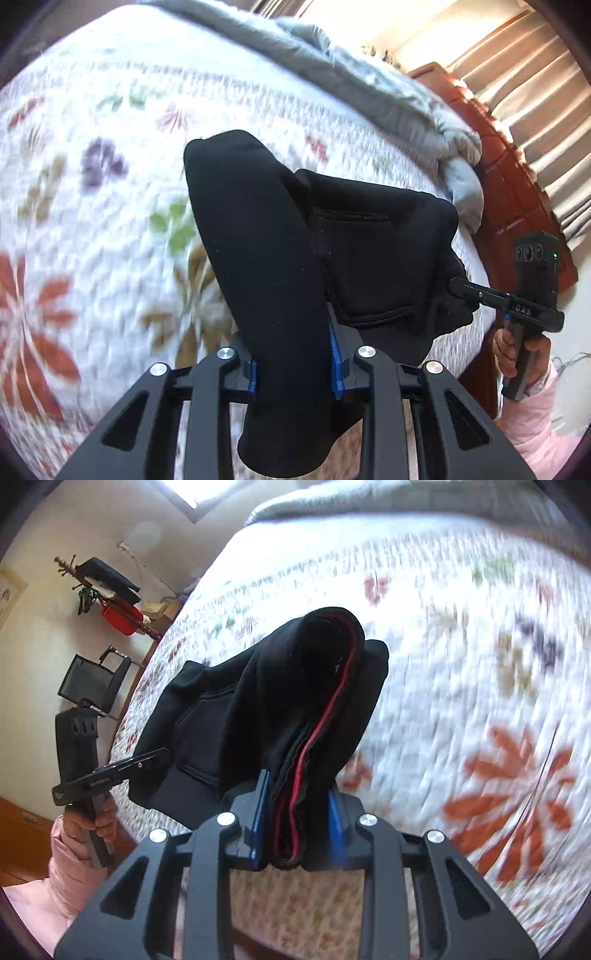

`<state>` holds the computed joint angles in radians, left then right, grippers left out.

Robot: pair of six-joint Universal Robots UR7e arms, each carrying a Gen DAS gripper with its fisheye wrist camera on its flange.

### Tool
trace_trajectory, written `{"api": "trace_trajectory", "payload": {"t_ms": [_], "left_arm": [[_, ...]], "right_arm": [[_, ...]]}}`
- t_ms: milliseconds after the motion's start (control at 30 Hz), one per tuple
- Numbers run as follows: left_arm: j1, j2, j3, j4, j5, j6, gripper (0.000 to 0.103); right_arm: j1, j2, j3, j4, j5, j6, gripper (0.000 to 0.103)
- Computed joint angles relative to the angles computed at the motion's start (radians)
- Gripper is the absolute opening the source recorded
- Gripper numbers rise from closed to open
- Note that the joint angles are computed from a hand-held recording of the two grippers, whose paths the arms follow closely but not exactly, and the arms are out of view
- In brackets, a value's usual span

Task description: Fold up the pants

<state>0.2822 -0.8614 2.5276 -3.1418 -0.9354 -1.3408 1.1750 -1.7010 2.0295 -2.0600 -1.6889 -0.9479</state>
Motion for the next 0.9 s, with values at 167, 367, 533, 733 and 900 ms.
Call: {"api": "trace_trajectory", "payload": {"t_ms": [167, 367, 533, 733, 900], "left_arm": [[0.125, 0.0, -0.076, -0.032, 0.08, 0.172, 0.028], [0.304, 0.061, -0.137, -0.039, 0.002, 0.286, 0.03], [0.363, 0.135, -0.114, -0.135, -0.039, 0.311, 0.046], [0.357, 0.156, -0.126, -0.13, -0.024, 0.307, 0.049], [0.3, 0.125, -0.163, 0.066, 0.03, 0.179, 0.069]], "right_arm": [[0.081, 0.157, -0.084, -0.128, 0.009, 0.045, 0.027], [0.08, 0.366, -0.177, -0.17, -0.052, 0.151, 0.028], [0.009, 0.426, -0.172, -0.241, -0.073, 0.14, 0.04], [-0.026, 0.424, -0.16, -0.264, -0.042, 0.141, 0.044], [-0.025, 0.37, -0.111, -0.328, -0.03, 0.107, 0.067]]}}
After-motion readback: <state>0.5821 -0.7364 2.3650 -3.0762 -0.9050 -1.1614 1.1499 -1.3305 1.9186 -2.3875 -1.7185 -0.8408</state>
